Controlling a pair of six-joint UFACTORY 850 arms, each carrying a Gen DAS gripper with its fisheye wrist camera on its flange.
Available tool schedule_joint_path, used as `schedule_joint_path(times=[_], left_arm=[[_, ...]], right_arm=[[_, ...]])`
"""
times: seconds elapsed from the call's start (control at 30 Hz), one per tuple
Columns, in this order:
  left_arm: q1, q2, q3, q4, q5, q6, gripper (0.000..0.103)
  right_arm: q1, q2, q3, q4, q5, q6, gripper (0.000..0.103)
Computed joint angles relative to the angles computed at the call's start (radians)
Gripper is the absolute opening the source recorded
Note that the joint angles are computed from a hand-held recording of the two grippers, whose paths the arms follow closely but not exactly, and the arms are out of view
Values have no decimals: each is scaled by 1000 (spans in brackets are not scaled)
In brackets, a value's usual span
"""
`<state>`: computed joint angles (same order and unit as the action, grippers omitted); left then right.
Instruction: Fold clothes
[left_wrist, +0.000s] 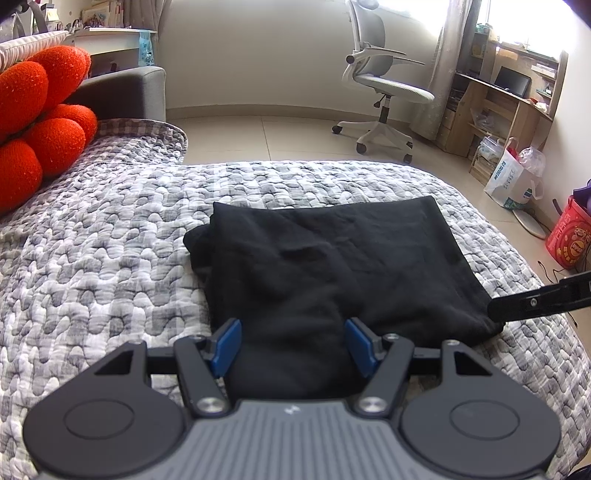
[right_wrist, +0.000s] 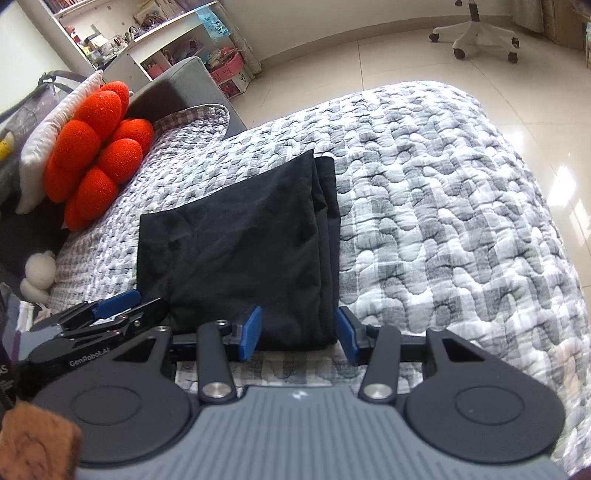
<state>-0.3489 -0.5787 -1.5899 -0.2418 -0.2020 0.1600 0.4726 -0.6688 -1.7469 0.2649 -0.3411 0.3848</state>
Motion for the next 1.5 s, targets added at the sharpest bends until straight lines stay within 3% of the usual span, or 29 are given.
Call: schedule_joint_path(times=[0.17, 0.3, 0.47, 1.0, 1.23, 1.5], left_arm=[[6, -3, -4, -59, -9, 49, 65], [4, -2, -3, -44, -8, 36, 65], [4, -2, -2, -51, -8, 42, 65], [3, -4, -5, -36, -9, 30, 65], [3, -7, -10, -43, -14, 36, 65], [3, -6, -8, -49, -12, 42, 65]], right_arm=[[-4, 6, 7, 4, -31, 37, 49], [-22, 20, 37, 165, -10, -49, 50], [-18, 20, 40, 210, 4, -67, 57], [-41, 39, 94, 567, 31, -265, 57], [-47, 49, 113, 718, -7, -373, 57], [-22, 36, 120, 939, 105, -576, 57]])
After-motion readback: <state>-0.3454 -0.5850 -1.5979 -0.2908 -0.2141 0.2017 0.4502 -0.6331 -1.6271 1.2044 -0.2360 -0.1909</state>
